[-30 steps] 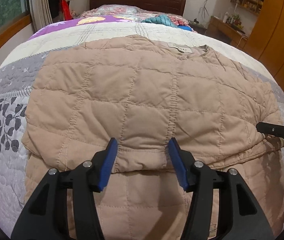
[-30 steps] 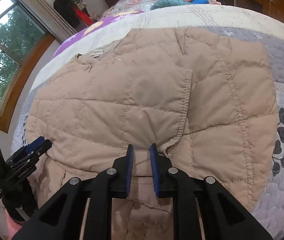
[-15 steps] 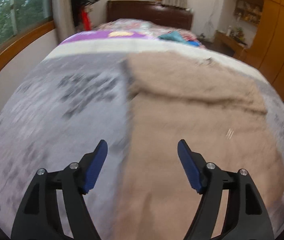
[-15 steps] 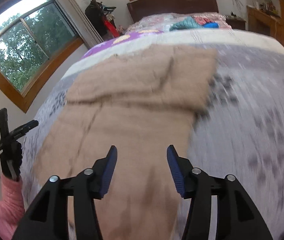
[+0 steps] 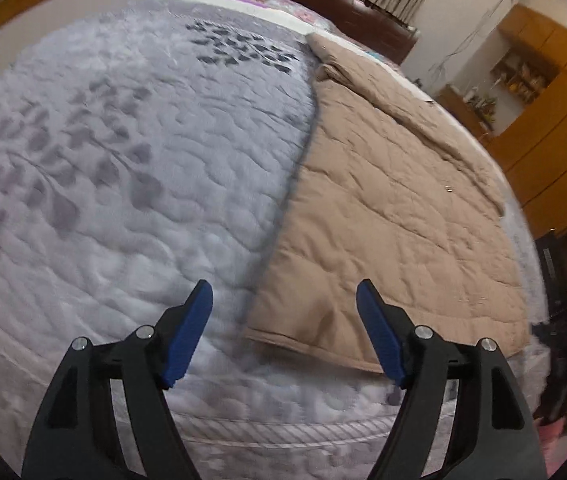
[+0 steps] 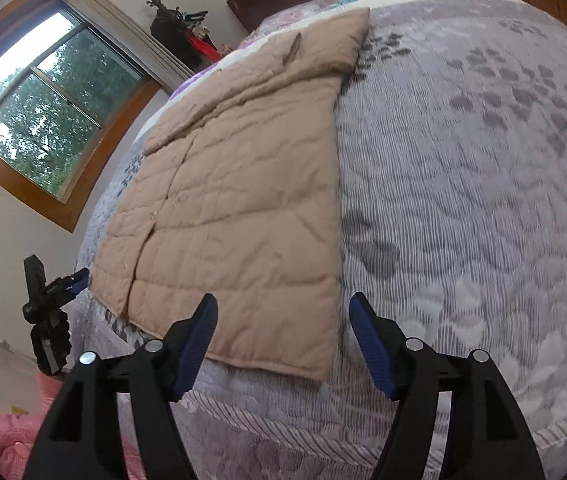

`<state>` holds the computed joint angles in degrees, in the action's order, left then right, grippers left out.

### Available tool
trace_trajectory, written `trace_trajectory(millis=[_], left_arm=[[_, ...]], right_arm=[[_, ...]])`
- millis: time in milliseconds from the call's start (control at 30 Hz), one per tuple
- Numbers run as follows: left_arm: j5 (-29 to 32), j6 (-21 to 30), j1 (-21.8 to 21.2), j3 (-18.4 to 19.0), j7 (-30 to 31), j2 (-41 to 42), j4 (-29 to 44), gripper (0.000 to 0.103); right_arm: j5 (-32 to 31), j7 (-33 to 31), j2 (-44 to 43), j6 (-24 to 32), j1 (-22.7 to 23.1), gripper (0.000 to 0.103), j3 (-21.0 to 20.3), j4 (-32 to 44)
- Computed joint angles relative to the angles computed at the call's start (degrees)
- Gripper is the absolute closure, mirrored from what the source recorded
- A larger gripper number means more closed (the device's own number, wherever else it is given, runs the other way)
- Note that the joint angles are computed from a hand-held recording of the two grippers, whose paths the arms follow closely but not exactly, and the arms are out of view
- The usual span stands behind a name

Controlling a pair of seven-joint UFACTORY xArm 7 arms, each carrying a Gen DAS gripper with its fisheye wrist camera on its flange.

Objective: Fold large clothes
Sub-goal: 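Grasp the jacket hem with both tools and lift it toward the collar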

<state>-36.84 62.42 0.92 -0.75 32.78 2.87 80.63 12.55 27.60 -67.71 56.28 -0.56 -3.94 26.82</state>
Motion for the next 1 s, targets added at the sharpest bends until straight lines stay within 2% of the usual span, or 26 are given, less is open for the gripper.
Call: trace_trajectory(millis=[167, 300, 367, 433, 467, 533, 633, 733, 900, 1000], left_arm=[[-1.5, 1.1, -0.6, -0.4, 0.6, -0.1, -0.9, 0.029], [-0.4, -1.4, -1.5, -0.9, 0.1, -0.7, -2.6, 0.03], [-0.5, -1.8, -1.6, -0.8, -0.3, -0.9, -2.9, 0.04], [-0.8, -1.0, -1.7, -0.6, -0.9, -0.8, -2.8, 0.057], [-1.4, -0.6, -1.6, -0.6, -0.9, -0.8, -2.8, 0.061], [-2.2, 0.3, -1.4, -0.4, -0.9, -0.8, -2.9, 0.075], [-4.4, 1.9, -0.9, 0.0, -1.1, -1.0, -3.2, 0.083], [-6.1, 1.8, -0.7, 0.1, -1.0, -1.8, -3.9, 0.089], [-6.0, -0.8, -1.3, 0.5, 0.8, -5.5, -6.9, 0.091], [-6.2, -0.2, -1.4, 1.6, 2.1, -8.1, -8.8, 0.091]], right_arm=[[1.0, 0.7, -1.7, -0.6, -0.1, 0.034, -0.6, -2.7], [1.3, 0.6, -2.5, -2.4, 0.4, 0.034, 0.1, -4.0], [1.9, 0.2, -1.8, -3.8, 1.3, 0.039, -0.1, -4.1], [2.1, 0.0, 0.0, -4.5, 2.0, 0.052, 0.0, -3.6], [1.5, 0.1, 1.0, -4.4, 1.9, 0.057, 0.7, -3.1], [1.4, 0.2, 2.0, -4.8, 2.1, 0.078, 0.9, -2.9], [2.4, 0.5, 1.1, -6.0, 2.4, 0.089, 0.3, -3.5], [1.6, 1.2, -0.3, -5.6, 2.0, 0.09, 1.3, -3.4], [0.7, 2.3, -3.3, -4.0, 2.2, 0.09, 2.1, -3.0], [0.4, 3.3, -5.6, -1.7, 2.6, 0.09, 2.9, -2.8]])
